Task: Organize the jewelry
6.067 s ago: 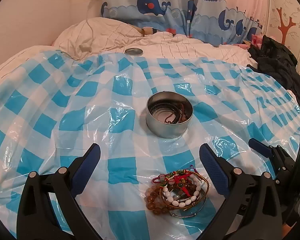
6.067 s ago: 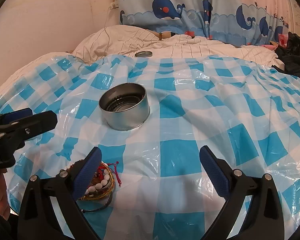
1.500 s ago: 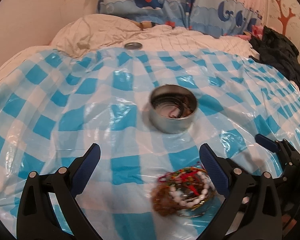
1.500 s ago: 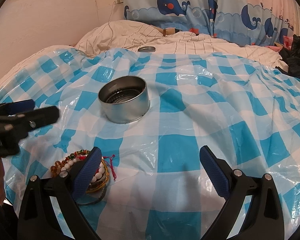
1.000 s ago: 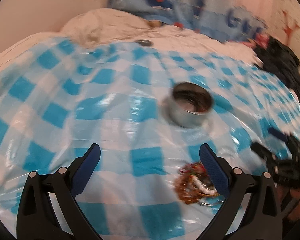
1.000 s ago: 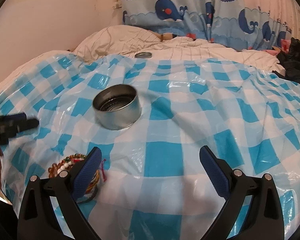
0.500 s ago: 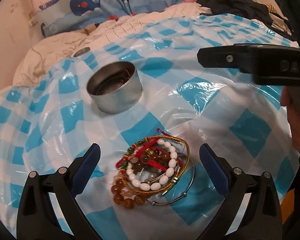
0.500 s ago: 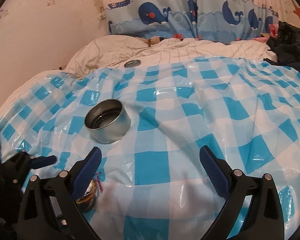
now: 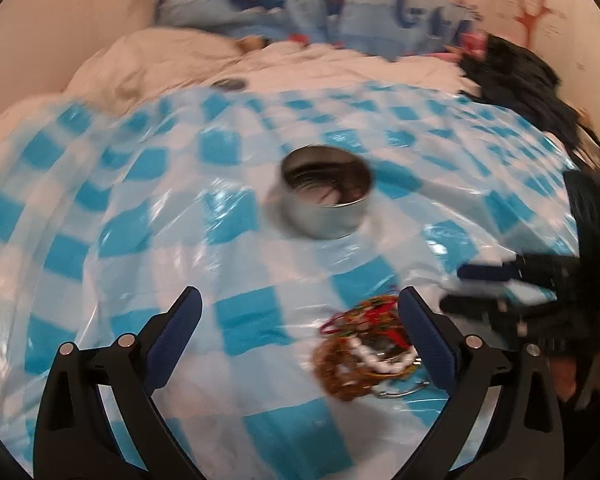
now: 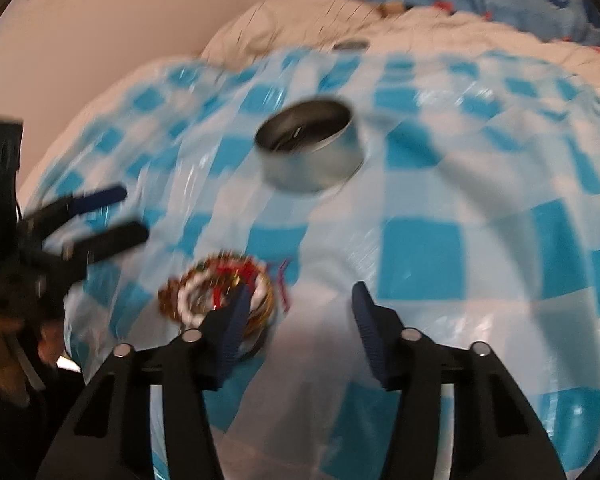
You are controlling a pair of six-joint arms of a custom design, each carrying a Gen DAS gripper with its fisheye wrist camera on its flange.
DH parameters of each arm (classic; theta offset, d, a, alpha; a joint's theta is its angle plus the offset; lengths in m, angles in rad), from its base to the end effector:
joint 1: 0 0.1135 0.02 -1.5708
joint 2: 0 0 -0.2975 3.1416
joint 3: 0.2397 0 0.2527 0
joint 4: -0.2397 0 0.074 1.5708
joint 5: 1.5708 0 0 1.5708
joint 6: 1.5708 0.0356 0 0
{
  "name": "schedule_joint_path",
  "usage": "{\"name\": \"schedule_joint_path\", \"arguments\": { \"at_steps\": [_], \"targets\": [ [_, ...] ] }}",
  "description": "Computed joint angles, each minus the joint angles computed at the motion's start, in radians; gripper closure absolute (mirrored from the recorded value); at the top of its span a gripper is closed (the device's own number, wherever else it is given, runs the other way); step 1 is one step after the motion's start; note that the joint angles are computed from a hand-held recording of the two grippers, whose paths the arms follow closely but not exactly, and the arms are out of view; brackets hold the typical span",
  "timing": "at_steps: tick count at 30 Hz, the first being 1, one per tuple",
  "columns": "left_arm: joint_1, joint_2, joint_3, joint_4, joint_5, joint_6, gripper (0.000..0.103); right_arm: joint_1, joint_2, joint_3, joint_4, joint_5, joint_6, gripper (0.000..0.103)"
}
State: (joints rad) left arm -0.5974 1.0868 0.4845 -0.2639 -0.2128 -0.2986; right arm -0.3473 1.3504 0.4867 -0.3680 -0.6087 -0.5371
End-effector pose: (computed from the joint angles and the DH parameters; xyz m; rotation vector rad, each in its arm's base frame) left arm 0.1599 -0.0997 0.2043 0.2657 2.4018 -0.1521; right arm 0.1897 -0.0470 0.1588 -0.3754 2.5074 0.5333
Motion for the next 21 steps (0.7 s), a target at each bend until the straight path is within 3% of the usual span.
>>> {"name": "schedule_joint_path", "arguments": {
  "at_steps": [5, 7, 10, 21],
  "targets": [
    [0.020, -0.001, 0.018, -0.011, -0.023, 0.012, 0.009, 0.045, 0.026, -0.024, 0.001, 0.000, -0.016, 0.072],
    [0.021, 0.006, 0.026, -0.007, -0.033, 0.010, 0.009, 0.054, 0.028, -0.030, -0.003, -0.002, -0.025, 0.089],
    [0.037, 0.037, 0.036, 0.014, -0.042, -0.004, 0.009, 0.047, -0.001, -0.039, -0.011, -0.012, -0.045, 0.098],
    [0.140, 0.021, 0.020, 0.033, 0.009, -0.032, 0.009, -0.117, -0.084, 0.021, -0.063, -0.177, -0.053, 0.099]
  ]
}}
